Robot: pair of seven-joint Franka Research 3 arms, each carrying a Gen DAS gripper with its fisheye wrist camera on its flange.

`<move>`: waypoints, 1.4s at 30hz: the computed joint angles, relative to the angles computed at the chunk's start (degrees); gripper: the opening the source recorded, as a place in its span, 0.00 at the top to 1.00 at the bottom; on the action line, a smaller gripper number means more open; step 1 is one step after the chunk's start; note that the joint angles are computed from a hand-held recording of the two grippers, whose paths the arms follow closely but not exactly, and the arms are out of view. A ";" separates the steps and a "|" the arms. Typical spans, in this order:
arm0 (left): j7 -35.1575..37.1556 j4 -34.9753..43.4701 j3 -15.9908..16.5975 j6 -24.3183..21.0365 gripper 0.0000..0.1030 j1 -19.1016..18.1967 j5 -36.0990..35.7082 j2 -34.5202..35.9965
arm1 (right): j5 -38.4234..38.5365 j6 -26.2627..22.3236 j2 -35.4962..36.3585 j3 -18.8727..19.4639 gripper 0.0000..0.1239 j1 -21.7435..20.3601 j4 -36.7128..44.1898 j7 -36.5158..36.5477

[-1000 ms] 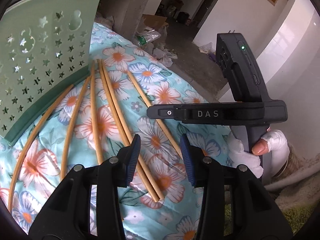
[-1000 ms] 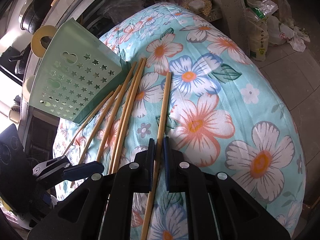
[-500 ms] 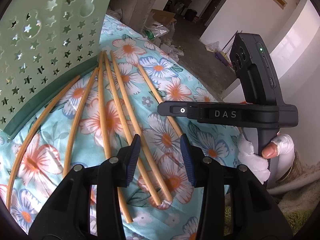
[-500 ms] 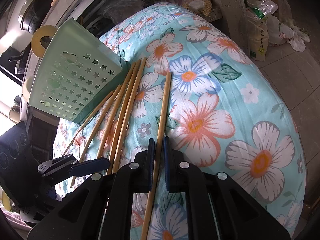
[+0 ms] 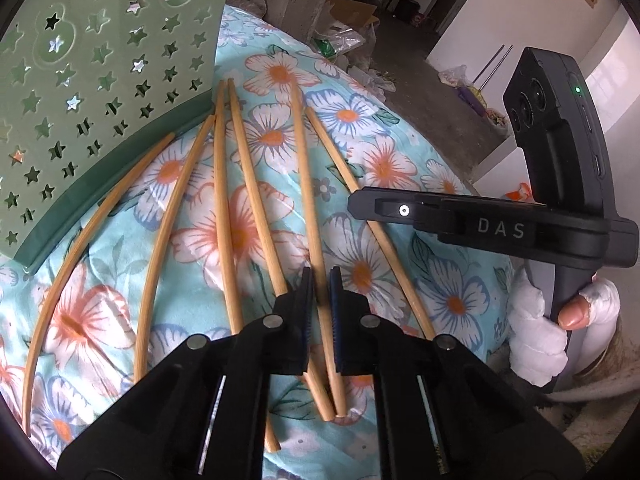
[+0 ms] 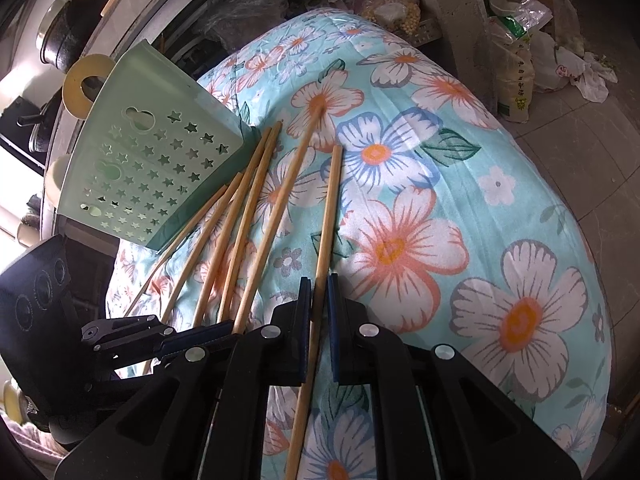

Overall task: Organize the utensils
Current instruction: 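Close the left gripper on a chopstick while the right gripper grasps another chopstick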

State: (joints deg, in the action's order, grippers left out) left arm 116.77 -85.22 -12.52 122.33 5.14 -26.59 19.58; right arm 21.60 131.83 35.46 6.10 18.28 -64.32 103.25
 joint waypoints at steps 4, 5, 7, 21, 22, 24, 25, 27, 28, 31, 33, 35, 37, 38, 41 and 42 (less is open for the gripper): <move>0.42 -0.45 0.02 -3.76 0.95 0.65 -0.77 -1.12 | -0.28 0.72 -1.72 -0.60 0.95 -0.14 -2.30 0.80; 0.53 -0.68 0.07 -5.00 0.95 0.84 -1.22 -1.46 | -0.20 0.96 -2.36 -0.65 0.95 -0.27 -3.24 0.95; 0.97 -1.22 0.17 -7.65 0.95 1.16 -2.32 -2.10 | -0.23 1.23 -3.42 -0.81 0.95 -0.49 -4.73 1.19; 1.40 7.79 -0.22 -7.12 0.75 0.28 -4.58 3.50 | -0.60 -5.43 0.72 -0.83 0.94 -1.23 3.26 1.47; 1.22 9.64 -0.50 -7.25 0.75 0.13 -4.04 4.84 | -0.88 -6.20 1.62 -0.86 0.94 -1.24 4.81 1.50; 0.82 13.38 -1.19 -7.38 0.75 -0.44 -2.77 7.70 | -1.65 -7.83 3.66 -0.96 0.94 -1.10 8.24 1.53; 0.51 15.18 -1.50 -7.94 0.75 -0.60 -2.03 8.97 | -1.99 -8.94 5.01 -0.94 0.94 -1.07 10.47 1.50; 0.25 19.00 -2.28 -9.61 0.75 -0.79 -0.89 11.63 | -2.54 -10.91 7.49 -0.91 0.94 -1.00 14.59 1.50; 0.15 20.06 -2.54 -10.22 0.75 -0.95 -0.20 12.36 | -2.91 -12.08 8.97 -0.93 0.94 -0.91 17.13 1.52; 0.25 22.25 -3.06 -11.83 0.75 -1.22 1.47 14.13 | -2.76 -12.95 10.44 -0.65 0.94 -1.16 19.51 1.67; -0.58 24.35 -3.01 -12.90 0.77 -1.75 2.95 15.71 | -1.73 -11.68 8.98 -0.23 0.95 -1.74 16.77 1.27; -0.98 24.49 -3.14 -12.14 0.79 -1.97 3.63 16.18 | -0.38 -10.79 7.55 0.15 0.95 -2.46 14.19 1.23; -2.08 26.10 -2.99 -11.70 0.86 -2.64 4.80 17.43 | 0.65 -10.33 6.13 0.27 0.95 -2.98 11.92 1.42; -3.10 27.43 -2.98 -11.82 0.87 -2.94 5.23 18.37 | 0.84 -10.16 5.38 0.18 0.95 -3.06 10.81 1.46; -5.99 28.19 -3.41 -11.71 0.91 -2.40 4.73 19.20 | 1.11 -10.66 4.03 0.04 0.95 -3.31 8.99 1.18; -6.39 27.98 -3.58 -11.49 0.91 -2.24 4.61 19.13 | 1.08 -11.79 4.53 0.12 0.95 -3.40 10.04 0.85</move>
State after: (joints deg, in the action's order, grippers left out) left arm 110.37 -57.24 -16.10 110.84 2.90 -21.99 38.71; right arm 22.68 120.04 39.99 6.22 14.88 -54.28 104.10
